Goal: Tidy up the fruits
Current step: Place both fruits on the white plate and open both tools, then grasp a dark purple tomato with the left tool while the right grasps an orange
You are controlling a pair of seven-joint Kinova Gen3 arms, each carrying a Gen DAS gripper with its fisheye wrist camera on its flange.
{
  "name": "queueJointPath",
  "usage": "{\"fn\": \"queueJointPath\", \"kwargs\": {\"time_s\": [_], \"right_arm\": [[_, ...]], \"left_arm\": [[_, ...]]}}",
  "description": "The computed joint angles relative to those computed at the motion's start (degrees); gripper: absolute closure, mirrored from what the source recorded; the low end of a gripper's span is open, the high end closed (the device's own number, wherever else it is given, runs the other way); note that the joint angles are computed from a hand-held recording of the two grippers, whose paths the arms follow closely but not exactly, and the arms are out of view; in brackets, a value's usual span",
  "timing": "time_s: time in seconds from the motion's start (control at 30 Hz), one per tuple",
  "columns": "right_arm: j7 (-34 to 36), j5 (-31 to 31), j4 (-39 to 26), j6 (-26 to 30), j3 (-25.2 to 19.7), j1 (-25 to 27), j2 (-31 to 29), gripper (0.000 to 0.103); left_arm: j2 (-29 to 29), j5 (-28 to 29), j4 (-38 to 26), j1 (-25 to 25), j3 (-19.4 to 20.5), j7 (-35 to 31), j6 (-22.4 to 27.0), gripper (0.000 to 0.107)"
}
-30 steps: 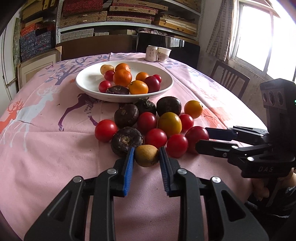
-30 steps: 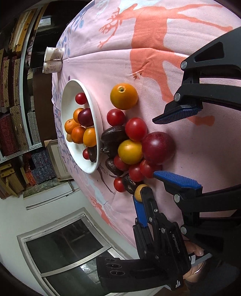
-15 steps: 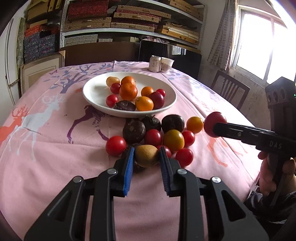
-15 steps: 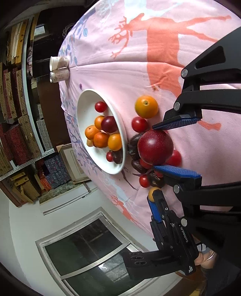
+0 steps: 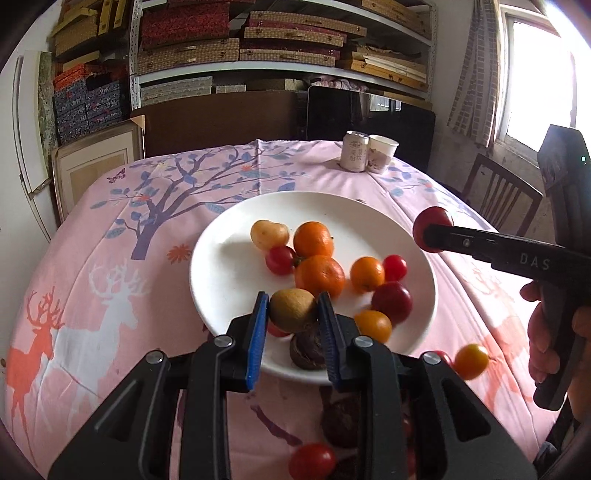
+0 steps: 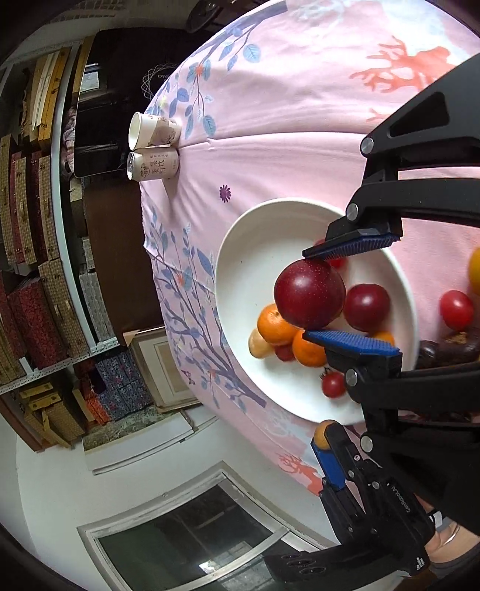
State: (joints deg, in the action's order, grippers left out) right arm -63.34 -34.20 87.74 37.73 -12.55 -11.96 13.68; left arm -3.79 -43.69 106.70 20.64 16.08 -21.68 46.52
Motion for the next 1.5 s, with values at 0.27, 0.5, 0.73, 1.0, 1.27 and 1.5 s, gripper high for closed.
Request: {"fn": "queueJointPath", "kwargs": {"time_s": [0.27,0.5,0.73,1.0,1.27,1.5], "right_arm": [[-1.1,-0.3,-2.5,-0.9,3.9,-4.8,3.1,0.054],[14.9,-14.9,8.5,2.0,1.2,4.3,-3.1,0.053],[28.7,-28.3,21.3,4.5,2.0,12.7,-9.0,0.049],[33.3,-31.5,24.4,5.4,7.7,9.3,-10.6,0.048],[36.8,-33.7,26.1,5.6,9.7,7.9,-11.6,0.048],[28.4,-23.4,23.8,2.4,8.4,4.5,-11.7,0.048]], "left_arm": [[3.2,-2.9,-1.4,0.5,-2.8,2.8,1.3,0.052],[-2.0,-1.5,3.6,3.1,0.9,2.8,2.3,0.051],[-5.4,3.5,6.8,5.7,8.9,1.9,6.8,0.051],[-3.6,4.9,7.9,8.6,11.7,4.9,8.1,0.060],[-1.5,8.7,6.2,9.9,5.5,0.8,6.2,0.061],[-1.2,7.6,6.4,9.9,5.4,2.9,6.2,0.067]]}}
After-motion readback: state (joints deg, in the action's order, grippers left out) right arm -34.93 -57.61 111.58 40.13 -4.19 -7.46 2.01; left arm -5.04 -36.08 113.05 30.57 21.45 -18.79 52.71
